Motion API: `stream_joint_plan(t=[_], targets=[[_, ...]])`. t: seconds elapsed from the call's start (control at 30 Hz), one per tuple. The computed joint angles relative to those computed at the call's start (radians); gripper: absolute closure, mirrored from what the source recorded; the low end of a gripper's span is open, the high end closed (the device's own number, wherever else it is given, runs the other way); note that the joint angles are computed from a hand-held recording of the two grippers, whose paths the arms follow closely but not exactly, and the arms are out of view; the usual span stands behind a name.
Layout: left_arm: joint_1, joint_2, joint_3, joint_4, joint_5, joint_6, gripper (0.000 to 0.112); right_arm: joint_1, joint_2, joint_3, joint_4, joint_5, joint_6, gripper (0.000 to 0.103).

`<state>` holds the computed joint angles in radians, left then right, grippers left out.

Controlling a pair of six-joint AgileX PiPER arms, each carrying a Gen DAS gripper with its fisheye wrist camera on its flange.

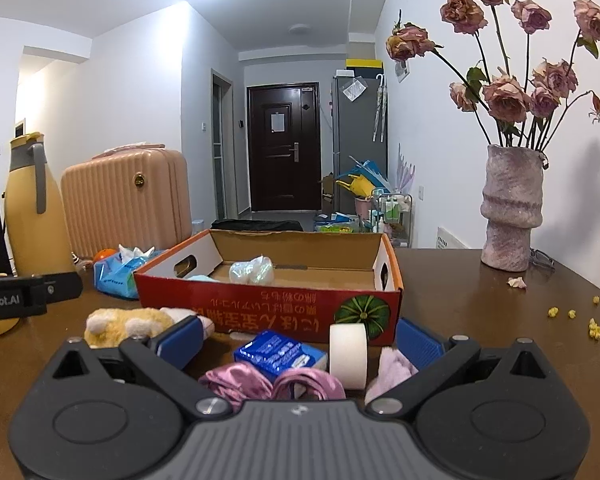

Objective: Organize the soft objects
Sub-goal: 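Withdraw both tools from the box back toward the remaining items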

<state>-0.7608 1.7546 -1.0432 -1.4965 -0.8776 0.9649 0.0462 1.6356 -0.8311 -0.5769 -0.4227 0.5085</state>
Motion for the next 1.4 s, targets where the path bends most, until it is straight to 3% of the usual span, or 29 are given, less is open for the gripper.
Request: stream_joint_plan(t=[0.37, 0.93, 1.4], targets=[[-0.058, -0.039, 0.089, -0.045, -0.030, -0.014, 0.009, -0.019, -0.038, 0.085, -0.029, -0.024, 0.004, 0.000], [-0.056, -0.038, 0.070, -0.113, -0.013, 0.052, 0.009, -0.023, -0.058, 0.067, -0.130, 0.024, 0.108, 0.000], [-0.243, -0.190, 0.172, -0.218, -0.169, 0.086, 0.009, -0.005, -0.304, 0.176, -0.404, 0.122, 0.327, 0.000]])
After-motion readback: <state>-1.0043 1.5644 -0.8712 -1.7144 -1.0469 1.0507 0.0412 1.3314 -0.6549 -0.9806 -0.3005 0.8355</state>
